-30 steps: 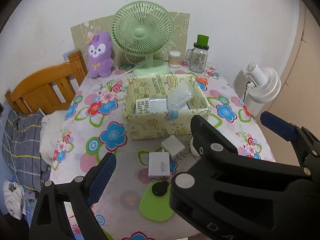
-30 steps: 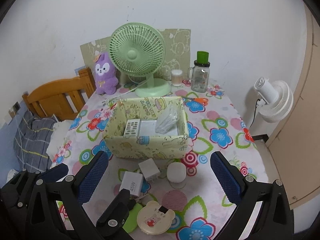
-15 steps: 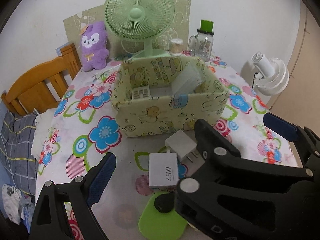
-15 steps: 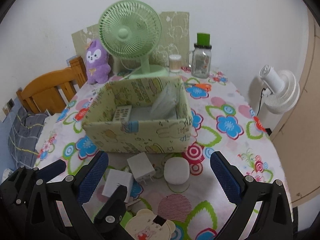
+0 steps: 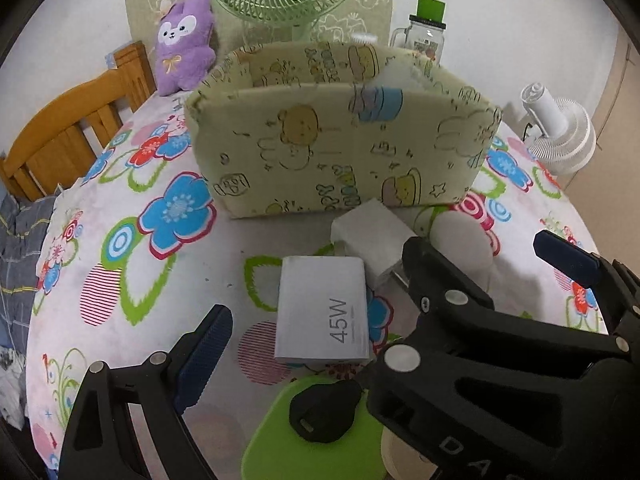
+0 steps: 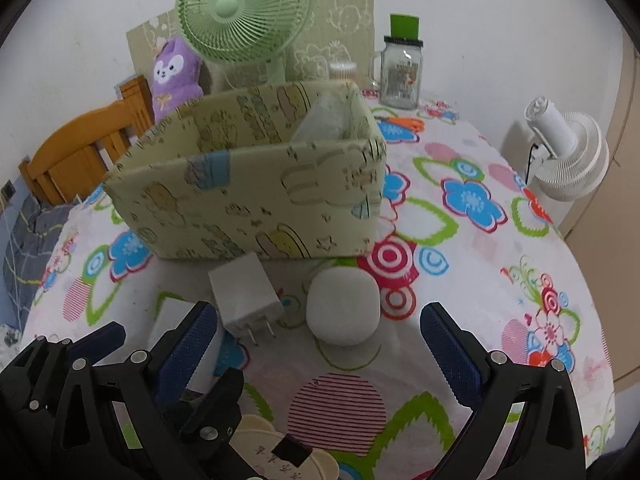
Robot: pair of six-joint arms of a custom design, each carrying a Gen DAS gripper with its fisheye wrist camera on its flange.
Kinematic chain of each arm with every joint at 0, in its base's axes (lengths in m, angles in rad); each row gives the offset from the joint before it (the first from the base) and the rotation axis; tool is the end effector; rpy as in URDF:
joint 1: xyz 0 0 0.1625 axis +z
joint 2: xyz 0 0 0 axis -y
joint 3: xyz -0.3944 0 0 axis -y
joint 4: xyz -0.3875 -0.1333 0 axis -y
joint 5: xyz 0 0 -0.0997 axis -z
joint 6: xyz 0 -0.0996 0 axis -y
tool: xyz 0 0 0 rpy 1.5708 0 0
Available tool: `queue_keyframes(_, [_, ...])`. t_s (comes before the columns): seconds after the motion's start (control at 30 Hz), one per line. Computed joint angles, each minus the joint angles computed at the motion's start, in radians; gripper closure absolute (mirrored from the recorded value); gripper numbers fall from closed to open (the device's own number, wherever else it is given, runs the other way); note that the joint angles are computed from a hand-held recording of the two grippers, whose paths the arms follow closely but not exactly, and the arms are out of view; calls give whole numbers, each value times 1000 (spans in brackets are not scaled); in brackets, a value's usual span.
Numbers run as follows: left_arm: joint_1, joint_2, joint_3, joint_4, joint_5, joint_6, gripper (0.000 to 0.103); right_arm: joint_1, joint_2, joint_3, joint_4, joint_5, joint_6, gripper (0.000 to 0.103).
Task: Organize rigid objects
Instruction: 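Lower the left tool onto the large white charger and grasp it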
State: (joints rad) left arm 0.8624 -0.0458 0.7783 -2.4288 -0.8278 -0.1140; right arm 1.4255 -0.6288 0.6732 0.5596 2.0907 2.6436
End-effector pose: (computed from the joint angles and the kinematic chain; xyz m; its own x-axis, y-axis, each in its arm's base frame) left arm -0.3617 -0.7306 -0.1389 -0.6838 0.3264 -0.6526 0.5714 0.7957 -0.2007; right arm -0.0214 -0.7251 0.2461 -0.7417 0.1974 0.6410 -0.3097 0.7470 -0.5883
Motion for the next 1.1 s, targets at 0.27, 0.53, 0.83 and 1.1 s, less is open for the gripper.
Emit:
queue_keyframes(0.27, [3, 39, -44, -8, 12, 22, 22, -20, 10, -14, 5, 0, 10, 1])
queue_keyframes(0.53, [2, 59, -76, 41, 29, -34, 38, -35, 7, -16, 13, -1, 45, 1])
queue_keyframes(0.83, [3, 45, -60, 42, 23, -42, 55, -33, 7, -14, 5, -2, 47, 1])
queue_keyframes(1.1, [11, 3, -14, 60, 29, -83, 55, -5, 30, -27, -16, 12, 8, 8])
